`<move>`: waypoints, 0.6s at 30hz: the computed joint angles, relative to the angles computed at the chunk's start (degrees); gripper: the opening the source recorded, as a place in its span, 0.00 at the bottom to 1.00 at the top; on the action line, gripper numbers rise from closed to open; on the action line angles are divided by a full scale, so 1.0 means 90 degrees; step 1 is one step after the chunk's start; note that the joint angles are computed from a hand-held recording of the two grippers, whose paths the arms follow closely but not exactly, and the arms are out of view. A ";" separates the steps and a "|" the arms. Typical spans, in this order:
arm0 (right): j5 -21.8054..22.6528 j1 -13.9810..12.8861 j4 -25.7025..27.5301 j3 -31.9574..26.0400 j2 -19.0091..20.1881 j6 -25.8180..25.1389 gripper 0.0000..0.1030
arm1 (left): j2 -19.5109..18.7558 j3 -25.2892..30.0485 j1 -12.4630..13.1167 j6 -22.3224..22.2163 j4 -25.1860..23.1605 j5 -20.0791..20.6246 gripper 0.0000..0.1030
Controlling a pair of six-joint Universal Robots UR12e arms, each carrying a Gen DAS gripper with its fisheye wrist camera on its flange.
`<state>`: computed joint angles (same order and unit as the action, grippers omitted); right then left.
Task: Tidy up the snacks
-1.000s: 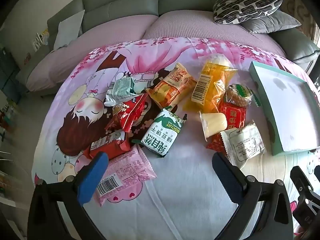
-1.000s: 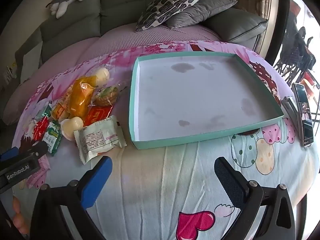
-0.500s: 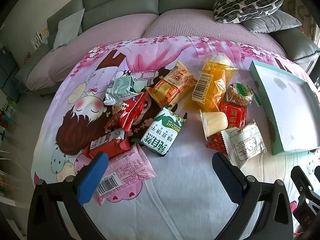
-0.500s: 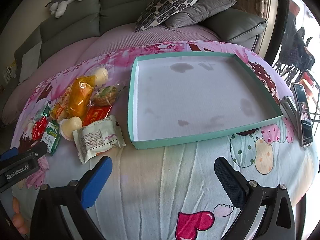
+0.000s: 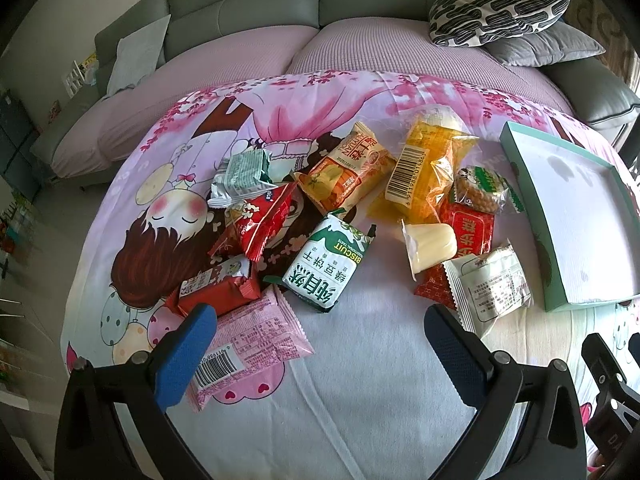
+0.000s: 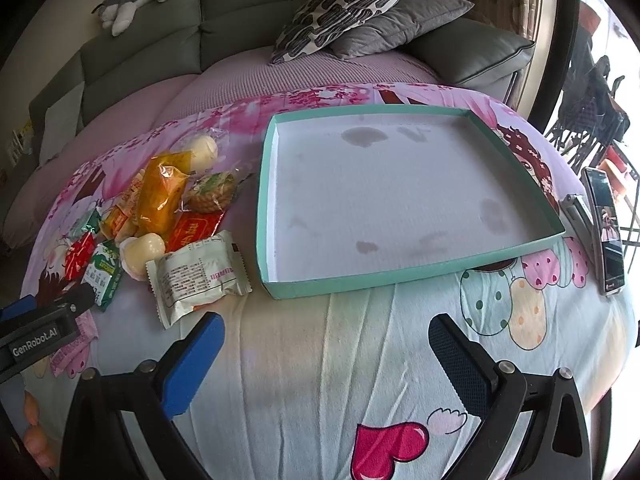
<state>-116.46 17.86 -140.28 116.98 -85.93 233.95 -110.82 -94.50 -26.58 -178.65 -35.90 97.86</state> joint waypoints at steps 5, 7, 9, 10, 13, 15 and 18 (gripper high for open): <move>-0.0007 0.0000 0.0019 -0.0007 0.0001 -0.0018 1.00 | -0.0003 0.0008 -0.0001 -0.0012 -0.0014 -0.0001 1.00; -0.0006 0.0000 0.0019 -0.0007 0.0001 -0.0019 1.00 | -0.0008 0.0002 0.0007 -0.0032 0.0006 -0.0008 1.00; -0.0006 0.0000 0.0019 -0.0007 0.0001 -0.0019 1.00 | -0.0010 -0.0010 0.0008 -0.0041 0.0028 0.0000 1.00; -0.0006 0.0000 0.0019 -0.0007 0.0001 -0.0019 1.00 | -0.0009 -0.0017 0.0008 -0.0043 0.0032 -0.0002 1.00; -0.0003 0.0000 0.0019 -0.0007 0.0002 -0.0018 1.00 | -0.0009 -0.0030 0.0015 -0.0051 0.0077 -0.0042 1.00; 0.0000 -0.0002 0.0025 -0.0008 0.0002 -0.0013 1.00 | -0.0007 -0.0039 0.0019 -0.0063 0.0103 -0.0068 1.00; -0.0001 0.0002 0.0026 -0.0004 0.0003 -0.0002 1.00 | -0.0014 -0.0042 0.0017 -0.0088 0.0100 -0.0069 1.00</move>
